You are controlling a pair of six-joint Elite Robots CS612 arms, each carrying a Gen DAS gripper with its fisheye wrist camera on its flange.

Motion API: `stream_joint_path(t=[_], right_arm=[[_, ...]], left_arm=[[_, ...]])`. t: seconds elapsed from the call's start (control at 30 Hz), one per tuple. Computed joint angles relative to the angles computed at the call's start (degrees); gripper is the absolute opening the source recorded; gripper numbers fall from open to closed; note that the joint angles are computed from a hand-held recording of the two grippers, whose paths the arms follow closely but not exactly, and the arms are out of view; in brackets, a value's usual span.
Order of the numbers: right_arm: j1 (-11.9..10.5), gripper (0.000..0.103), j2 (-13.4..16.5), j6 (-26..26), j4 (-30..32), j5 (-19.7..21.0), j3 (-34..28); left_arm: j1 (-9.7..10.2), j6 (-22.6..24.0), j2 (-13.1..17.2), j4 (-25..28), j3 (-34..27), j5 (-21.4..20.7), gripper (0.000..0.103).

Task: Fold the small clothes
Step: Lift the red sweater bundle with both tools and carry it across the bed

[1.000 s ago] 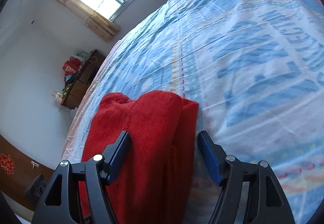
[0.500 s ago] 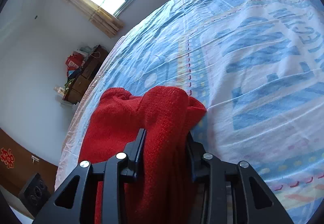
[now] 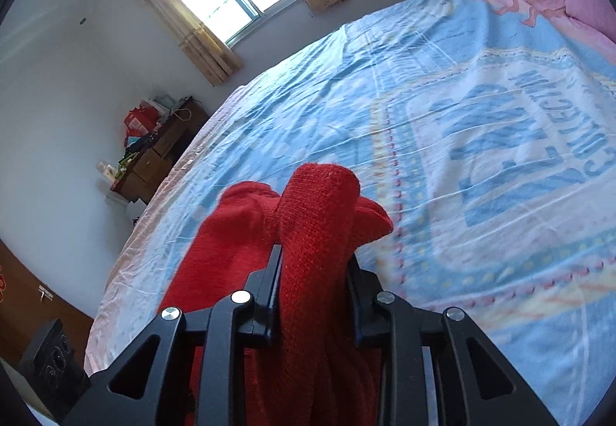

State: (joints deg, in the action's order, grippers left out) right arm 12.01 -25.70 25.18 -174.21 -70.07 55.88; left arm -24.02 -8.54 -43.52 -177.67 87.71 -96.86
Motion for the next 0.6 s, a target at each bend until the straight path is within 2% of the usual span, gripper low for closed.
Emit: stream_joint_path(t=[0.27,0.6], right_arm=[[1.4,0.028,-2.5,-0.5,-3.3,2.0,4.2],[3.7,0.028,-2.1,-0.1,-4.7,4.5,3.9]], left_arm=[[-0.04,0.7,-3.1,-2.6,4.7,1.8,0.035],[1.23,1.3,-6.8,-6.6,10.9,4.5,0.035]])
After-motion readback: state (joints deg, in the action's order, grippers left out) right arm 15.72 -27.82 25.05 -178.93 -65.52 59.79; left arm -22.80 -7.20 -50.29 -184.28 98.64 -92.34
